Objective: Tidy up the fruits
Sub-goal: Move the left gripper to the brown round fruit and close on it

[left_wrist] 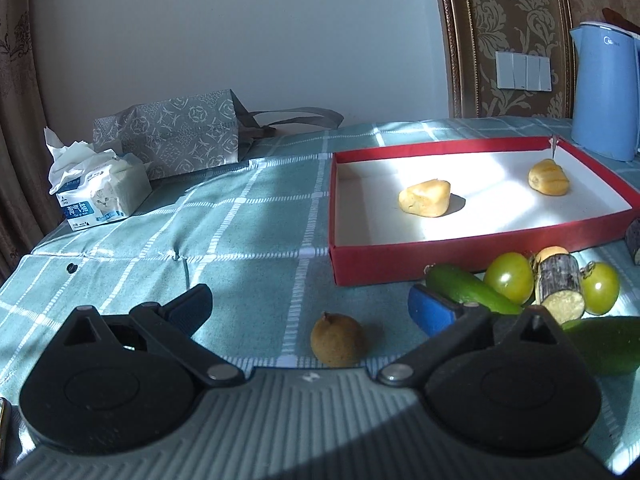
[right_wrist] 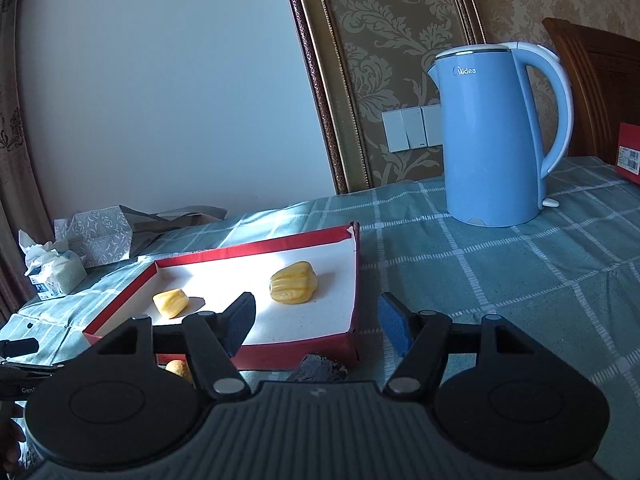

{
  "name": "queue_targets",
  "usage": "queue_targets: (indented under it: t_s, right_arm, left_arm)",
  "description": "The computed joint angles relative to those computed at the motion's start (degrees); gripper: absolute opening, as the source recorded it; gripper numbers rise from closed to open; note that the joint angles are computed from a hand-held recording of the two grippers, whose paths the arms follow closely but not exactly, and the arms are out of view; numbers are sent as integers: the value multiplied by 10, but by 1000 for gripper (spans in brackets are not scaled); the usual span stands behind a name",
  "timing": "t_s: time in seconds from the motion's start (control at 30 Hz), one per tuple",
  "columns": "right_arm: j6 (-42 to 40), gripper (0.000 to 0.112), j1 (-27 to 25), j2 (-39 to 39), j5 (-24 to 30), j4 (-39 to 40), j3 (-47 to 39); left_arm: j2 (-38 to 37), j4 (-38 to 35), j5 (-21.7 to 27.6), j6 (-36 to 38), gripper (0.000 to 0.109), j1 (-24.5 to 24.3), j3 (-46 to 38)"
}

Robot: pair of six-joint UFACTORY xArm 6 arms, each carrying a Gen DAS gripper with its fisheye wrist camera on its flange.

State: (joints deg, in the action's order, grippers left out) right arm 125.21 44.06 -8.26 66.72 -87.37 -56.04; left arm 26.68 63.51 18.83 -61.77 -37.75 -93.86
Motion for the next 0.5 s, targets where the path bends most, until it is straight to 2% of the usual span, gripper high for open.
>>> queue_targets:
  t_s: [0.13, 0.37, 0.5]
  right_arm:
    - [-1, 67, 0, 2, -1, -1, -2]
    - [-11, 67, -3, 5, 2, 19, -7]
    - [-21, 67, 0, 6, 5, 19, -8]
  left_arm:
    - [1, -50, -12, 37, 95, 4, 4]
    - [5, -117, -9, 88, 93, 8, 6]
    - [6, -121, 4, 104, 90, 5, 4]
